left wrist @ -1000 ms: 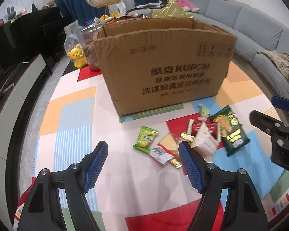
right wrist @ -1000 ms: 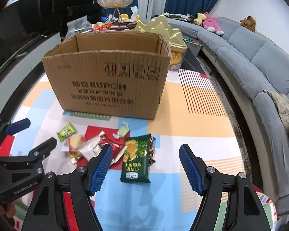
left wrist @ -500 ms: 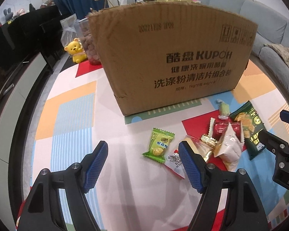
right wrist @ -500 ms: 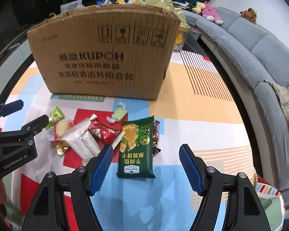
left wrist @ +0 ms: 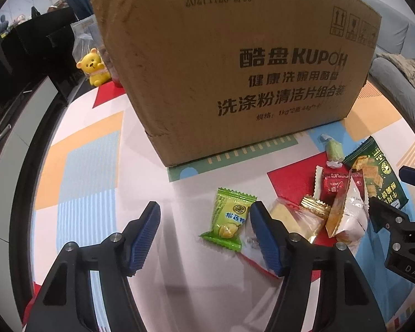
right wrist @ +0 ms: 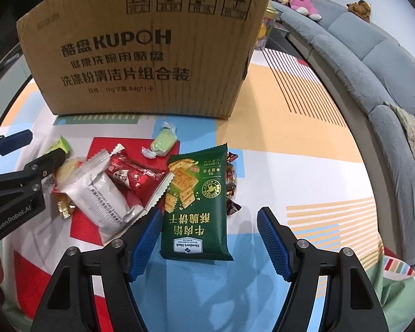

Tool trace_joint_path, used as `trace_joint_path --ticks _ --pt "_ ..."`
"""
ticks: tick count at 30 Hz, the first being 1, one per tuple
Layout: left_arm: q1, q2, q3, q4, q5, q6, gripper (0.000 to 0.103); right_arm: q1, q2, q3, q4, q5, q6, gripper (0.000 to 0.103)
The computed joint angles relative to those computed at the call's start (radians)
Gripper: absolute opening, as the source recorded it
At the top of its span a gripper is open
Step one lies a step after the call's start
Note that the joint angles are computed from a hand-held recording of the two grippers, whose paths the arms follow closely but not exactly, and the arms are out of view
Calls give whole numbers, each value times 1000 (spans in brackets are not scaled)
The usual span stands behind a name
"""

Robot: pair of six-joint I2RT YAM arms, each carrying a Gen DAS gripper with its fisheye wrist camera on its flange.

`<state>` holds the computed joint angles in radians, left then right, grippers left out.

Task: Organize snacks
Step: 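Grasp the small green candy with left tool while right grasps green cracker packet, then lift both held snacks and carry them toward the open cardboard box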

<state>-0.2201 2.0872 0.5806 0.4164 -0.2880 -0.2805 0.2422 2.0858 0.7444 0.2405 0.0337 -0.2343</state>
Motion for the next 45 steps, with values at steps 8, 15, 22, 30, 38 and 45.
trace_joint_path --ticks 8,15,22,30,38,45 --pt "9 28 -12 64 39 13 49 -3 18 26 -18 -34 4 47" --pt "-55 20 -7 39 8 -15 25 -19 -15 9 -21 -69 11 43" --pt "-64 1 -29 36 13 -36 20 -22 -68 -3 -34 -85 9 43" --pt "-84 -84 -69 9 -2 -73 20 -25 -131 -46 -23 -99 8 43" --pt "-105 -196 -126 -37 -31 -112 20 -11 -243 -136 -5 -108 23 43" --pt "-136 -305 -154 -118 -68 -160 20 -24 -291 -123 -36 -135 13 43"
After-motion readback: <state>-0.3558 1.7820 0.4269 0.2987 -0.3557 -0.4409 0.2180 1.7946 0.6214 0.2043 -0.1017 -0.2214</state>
